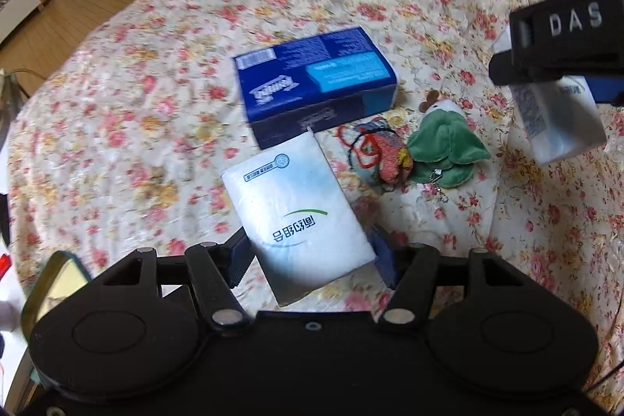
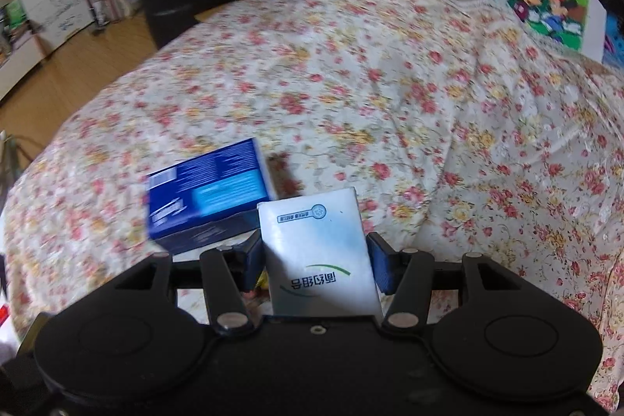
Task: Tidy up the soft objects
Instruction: 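Carry tissue packs over the tray with both tools, left lowering its pack inside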
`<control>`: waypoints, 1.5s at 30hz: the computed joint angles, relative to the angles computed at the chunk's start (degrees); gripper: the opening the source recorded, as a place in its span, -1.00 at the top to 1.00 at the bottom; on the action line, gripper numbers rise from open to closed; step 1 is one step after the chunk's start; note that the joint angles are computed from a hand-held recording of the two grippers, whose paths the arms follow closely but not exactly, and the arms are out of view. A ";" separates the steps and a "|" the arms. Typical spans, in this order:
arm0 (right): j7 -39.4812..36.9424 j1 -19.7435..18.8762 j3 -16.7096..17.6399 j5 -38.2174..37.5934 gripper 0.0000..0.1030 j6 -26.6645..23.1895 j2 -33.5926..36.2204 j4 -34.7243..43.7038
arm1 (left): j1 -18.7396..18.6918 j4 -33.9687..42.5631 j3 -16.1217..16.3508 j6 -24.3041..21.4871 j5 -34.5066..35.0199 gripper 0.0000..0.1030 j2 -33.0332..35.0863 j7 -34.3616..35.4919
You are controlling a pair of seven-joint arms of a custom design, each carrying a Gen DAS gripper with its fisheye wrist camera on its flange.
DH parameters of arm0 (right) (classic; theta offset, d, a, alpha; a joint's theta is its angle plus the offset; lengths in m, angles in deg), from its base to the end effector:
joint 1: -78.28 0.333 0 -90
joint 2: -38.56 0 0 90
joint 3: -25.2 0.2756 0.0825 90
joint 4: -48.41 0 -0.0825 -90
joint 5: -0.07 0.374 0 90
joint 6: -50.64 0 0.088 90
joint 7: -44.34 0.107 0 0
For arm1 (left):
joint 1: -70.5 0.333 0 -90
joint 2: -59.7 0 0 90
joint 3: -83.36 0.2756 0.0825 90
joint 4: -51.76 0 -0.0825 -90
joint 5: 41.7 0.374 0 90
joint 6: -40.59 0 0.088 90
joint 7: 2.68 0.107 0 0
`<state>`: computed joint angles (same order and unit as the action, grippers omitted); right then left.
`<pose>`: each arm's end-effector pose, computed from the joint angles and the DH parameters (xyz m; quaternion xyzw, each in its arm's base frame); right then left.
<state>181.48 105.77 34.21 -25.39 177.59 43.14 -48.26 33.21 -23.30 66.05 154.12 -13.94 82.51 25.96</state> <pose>0.5031 0.3510 0.5543 -0.6759 0.6764 -0.2071 0.2067 0.4450 -0.5117 0.5199 -0.6982 0.6791 -0.1777 0.1409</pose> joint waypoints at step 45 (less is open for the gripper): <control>-15.16 19.42 8.75 10.22 -0.03 -5.02 13.72 8.35 | 12.00 -76.50 4.25 10.18 -15.44 -0.15 -57.52 -19.70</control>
